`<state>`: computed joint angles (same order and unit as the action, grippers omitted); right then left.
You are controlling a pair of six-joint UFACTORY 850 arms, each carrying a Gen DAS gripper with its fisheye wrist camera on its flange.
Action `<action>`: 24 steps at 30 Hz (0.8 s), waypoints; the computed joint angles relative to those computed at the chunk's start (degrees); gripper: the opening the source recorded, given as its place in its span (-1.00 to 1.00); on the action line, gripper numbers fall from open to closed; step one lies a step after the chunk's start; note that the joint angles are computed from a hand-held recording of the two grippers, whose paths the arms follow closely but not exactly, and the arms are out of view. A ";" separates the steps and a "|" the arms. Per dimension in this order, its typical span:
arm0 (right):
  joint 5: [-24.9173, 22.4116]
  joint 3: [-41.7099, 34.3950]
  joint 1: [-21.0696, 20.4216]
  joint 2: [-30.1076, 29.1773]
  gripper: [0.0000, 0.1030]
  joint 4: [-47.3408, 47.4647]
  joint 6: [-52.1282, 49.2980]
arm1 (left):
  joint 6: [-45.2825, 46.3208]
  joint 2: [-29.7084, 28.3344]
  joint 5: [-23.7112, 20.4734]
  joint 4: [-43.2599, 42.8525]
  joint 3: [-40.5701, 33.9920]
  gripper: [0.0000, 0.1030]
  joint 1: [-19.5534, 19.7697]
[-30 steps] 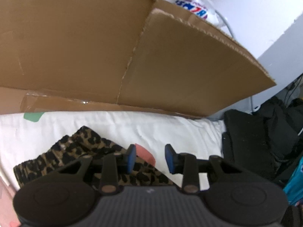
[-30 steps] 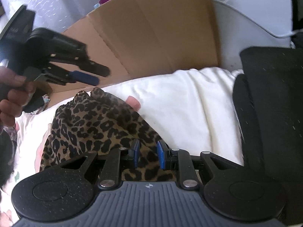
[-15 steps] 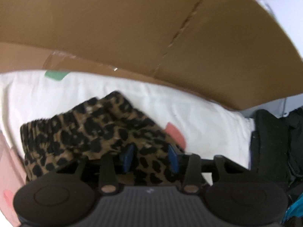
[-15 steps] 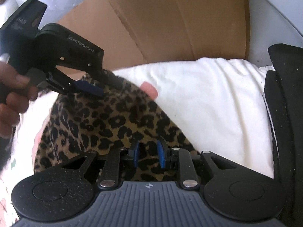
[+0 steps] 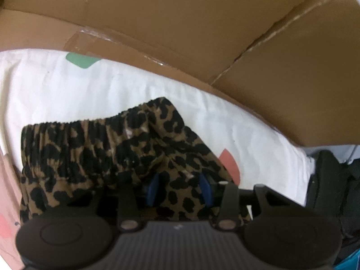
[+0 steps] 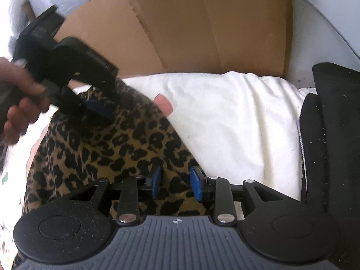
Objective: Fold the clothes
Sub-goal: 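Grasp the shorts' elastic waistband with the left tool and fold it over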
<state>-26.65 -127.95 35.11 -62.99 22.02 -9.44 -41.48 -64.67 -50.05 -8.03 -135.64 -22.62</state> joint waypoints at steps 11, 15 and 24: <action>-1.31 1.51 -0.24 1.02 -0.83 3.42 -8.17 | 2.69 6.40 4.46 0.27 9.88 -0.99 0.35; 3.48 7.88 -0.03 4.90 -1.00 1.12 -5.83 | 4.62 10.61 10.18 -2.35 15.28 -1.00 0.51; 10.58 17.52 -0.65 10.90 -1.00 4.83 -6.70 | 9.44 11.57 15.16 -8.74 14.64 -1.00 0.90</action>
